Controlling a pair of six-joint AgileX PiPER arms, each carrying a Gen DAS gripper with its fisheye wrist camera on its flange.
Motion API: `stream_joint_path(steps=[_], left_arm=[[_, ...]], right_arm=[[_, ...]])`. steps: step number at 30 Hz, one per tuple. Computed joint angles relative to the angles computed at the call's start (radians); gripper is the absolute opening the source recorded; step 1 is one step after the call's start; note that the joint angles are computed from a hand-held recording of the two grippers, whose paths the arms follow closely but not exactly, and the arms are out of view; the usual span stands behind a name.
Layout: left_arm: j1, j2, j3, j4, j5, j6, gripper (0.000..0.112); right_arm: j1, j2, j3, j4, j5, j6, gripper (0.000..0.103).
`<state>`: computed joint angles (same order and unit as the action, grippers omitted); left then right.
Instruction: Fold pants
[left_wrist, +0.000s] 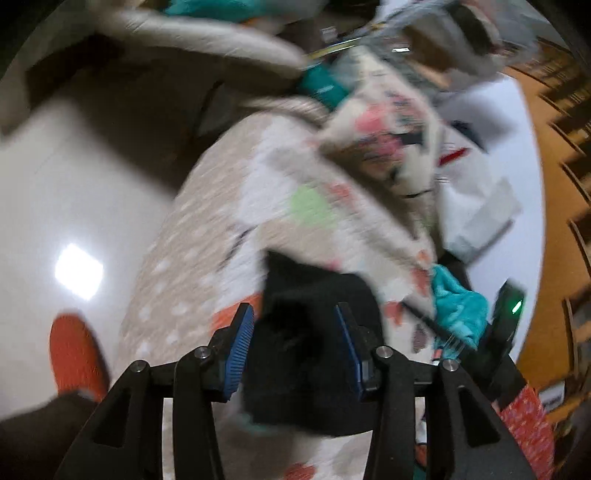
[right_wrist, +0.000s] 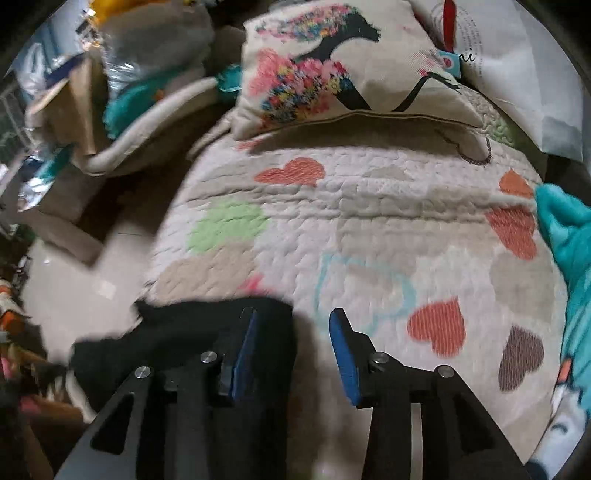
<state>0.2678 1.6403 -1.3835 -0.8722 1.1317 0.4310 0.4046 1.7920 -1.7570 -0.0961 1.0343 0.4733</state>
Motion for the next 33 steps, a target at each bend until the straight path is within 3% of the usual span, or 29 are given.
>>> stream_joint_path(steps=[4, 8, 11, 16, 20, 25, 28, 31, 33], left_arm=[[-0.137, 0.110, -0.132, 0.051, 0.018, -0.094, 0.045], [-0.229, 0.252, -0.188, 0.230, -0.100, -0.181, 0.048], [-0.153, 0.302, -0.179, 0.089, -0.093, -0.094, 0.052], [-0.006, 0.380, -0.265, -0.001, -0.031, -0.194, 0.053], [0.070, 0.341, -0.211, -0.070, -0.013, -0.205, 0.053], [0.025, 0.156, -0.053, -0.106, -0.066, -0.003, 0.056], [-0.056, 0.094, -0.002, -0.017, -0.108, 0.026, 0.061], [-0.136, 0.098, 0.022, 0.212, -0.177, -0.133, 0.061], [-0.137, 0.137, 0.012, 0.281, -0.168, -0.215, 0.061]], right_arm=[[0.020, -0.102, 0.191, 0.093, -0.125, -0.004, 0.044], [0.066, -0.091, 0.260, 0.032, -0.136, 0.056, 0.046], [0.090, -0.104, 0.299, -0.053, -0.154, 0.100, 0.062], [0.105, -0.085, 0.279, -0.145, -0.088, 0.124, 0.065], [0.072, -0.124, 0.338, -0.088, -0.149, 0.135, 0.067], [0.072, -0.163, 0.395, -0.067, -0.232, 0.157, 0.068], [0.055, -0.184, 0.437, 0.001, -0.293, 0.123, 0.068], [0.037, -0.199, 0.466, 0.054, -0.330, 0.094, 0.068], [0.030, -0.202, 0.478, 0.058, -0.337, 0.102, 0.068]])
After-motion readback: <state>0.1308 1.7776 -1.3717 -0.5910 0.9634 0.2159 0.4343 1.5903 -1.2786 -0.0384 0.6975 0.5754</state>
